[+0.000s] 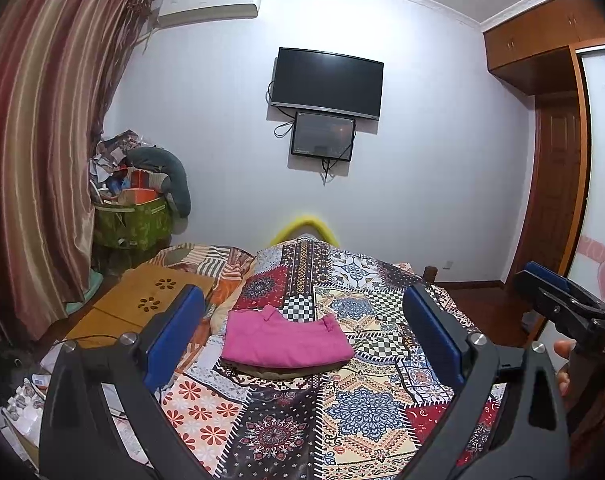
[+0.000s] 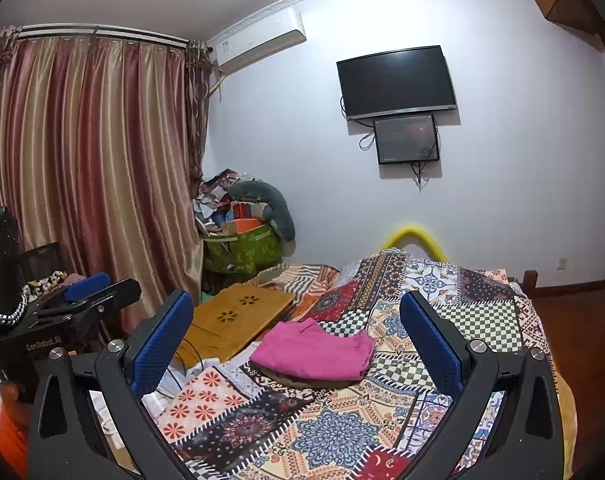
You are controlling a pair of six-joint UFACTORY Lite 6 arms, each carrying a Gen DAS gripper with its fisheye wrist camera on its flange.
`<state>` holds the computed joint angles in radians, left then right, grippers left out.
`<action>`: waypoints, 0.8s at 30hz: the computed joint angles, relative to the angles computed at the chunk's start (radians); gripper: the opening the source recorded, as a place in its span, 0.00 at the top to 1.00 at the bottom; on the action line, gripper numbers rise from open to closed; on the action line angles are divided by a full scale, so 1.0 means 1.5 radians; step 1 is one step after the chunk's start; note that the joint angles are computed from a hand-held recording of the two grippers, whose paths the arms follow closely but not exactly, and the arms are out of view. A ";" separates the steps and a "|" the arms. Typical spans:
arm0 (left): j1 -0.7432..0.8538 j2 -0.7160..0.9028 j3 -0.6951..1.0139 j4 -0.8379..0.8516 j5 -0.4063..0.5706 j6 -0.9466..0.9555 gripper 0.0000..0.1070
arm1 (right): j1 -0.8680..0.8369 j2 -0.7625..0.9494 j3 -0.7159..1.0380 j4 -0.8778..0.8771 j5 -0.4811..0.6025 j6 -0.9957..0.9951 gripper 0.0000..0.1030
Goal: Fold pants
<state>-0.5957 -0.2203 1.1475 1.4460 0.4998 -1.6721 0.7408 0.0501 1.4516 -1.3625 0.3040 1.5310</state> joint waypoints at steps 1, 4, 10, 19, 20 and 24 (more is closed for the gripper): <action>-0.001 0.001 -0.001 0.002 0.001 -0.002 0.06 | -0.001 0.000 0.001 0.002 0.001 -0.001 0.00; -0.004 0.003 -0.002 0.008 0.005 -0.007 0.06 | -0.003 0.001 0.001 0.006 -0.002 -0.003 0.00; -0.003 0.006 -0.002 0.010 0.000 -0.011 0.06 | -0.005 0.000 -0.002 0.007 -0.004 -0.004 0.00; 0.001 0.010 -0.001 0.012 -0.009 -0.004 0.06 | -0.010 -0.002 -0.005 0.007 -0.010 -0.002 0.00; 0.003 0.010 0.000 0.010 -0.012 -0.002 0.06 | -0.010 -0.001 -0.005 0.007 -0.009 -0.003 0.00; 0.010 0.010 0.003 0.005 -0.022 0.007 0.05 | -0.010 -0.001 -0.004 0.010 -0.010 -0.006 0.00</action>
<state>-0.5814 -0.2049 1.1520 1.4536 0.4667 -1.6623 0.7256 0.0485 1.4455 -1.3477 0.2896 1.5226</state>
